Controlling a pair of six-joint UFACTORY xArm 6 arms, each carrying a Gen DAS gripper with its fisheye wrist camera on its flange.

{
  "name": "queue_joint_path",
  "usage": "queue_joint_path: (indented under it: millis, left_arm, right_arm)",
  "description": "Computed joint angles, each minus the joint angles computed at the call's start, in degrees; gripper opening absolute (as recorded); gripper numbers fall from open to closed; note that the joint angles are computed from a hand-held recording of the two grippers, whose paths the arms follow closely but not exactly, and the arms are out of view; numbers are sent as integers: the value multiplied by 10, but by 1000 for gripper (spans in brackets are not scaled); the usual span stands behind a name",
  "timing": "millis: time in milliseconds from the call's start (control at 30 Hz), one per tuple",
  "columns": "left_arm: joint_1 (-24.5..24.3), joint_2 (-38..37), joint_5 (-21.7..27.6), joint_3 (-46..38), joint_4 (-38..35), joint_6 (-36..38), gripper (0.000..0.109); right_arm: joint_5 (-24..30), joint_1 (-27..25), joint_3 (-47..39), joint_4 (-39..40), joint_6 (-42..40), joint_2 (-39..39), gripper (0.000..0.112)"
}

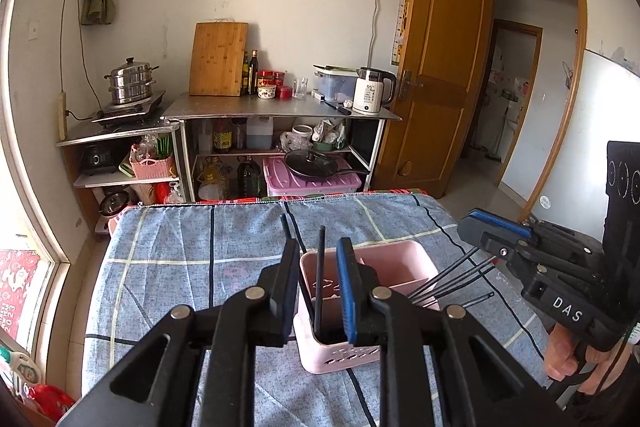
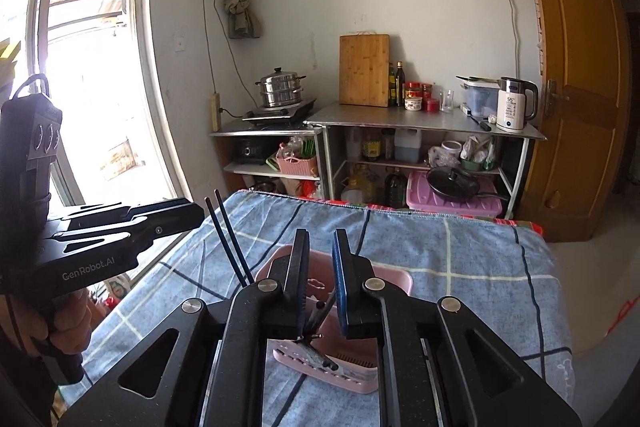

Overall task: Organize utensils
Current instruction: 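Lower the chopsticks into the basket and open both grippers, then pull both grippers back toward the wooden chopsticks on the cloth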

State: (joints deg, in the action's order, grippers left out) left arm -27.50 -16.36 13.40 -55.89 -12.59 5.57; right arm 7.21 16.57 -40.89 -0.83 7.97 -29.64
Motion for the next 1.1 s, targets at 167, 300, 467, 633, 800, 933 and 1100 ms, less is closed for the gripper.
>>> queue_joint_path:
  millis: [167,300,467,633,800,933,1100]
  left_arm:
    - [1,-53,-28,55,36,-39,27]
    - [-1,-108,-50,115,87,-89,28]
    - [-7,-166,-67,183,127,-136,28]
    - [-14,-214,-78,252,158,-184,28]
    - [-16,-249,-83,308,246,-273,28]
    - [-26,-258,-87,336,239,-279,28]
    - [-32,-255,-89,352,268,-309,28]
  right_arm:
    - [-3,0,39,-8,18,-59,18]
    - [-1,0,86,-23,35,-120,19]
    - [20,6,147,-55,73,-198,19]
    - [47,15,208,-99,122,-272,19]
    - [80,22,260,-129,161,-338,19]
    - [102,31,288,-150,188,-370,19]
    - [116,40,311,-148,198,-388,19]
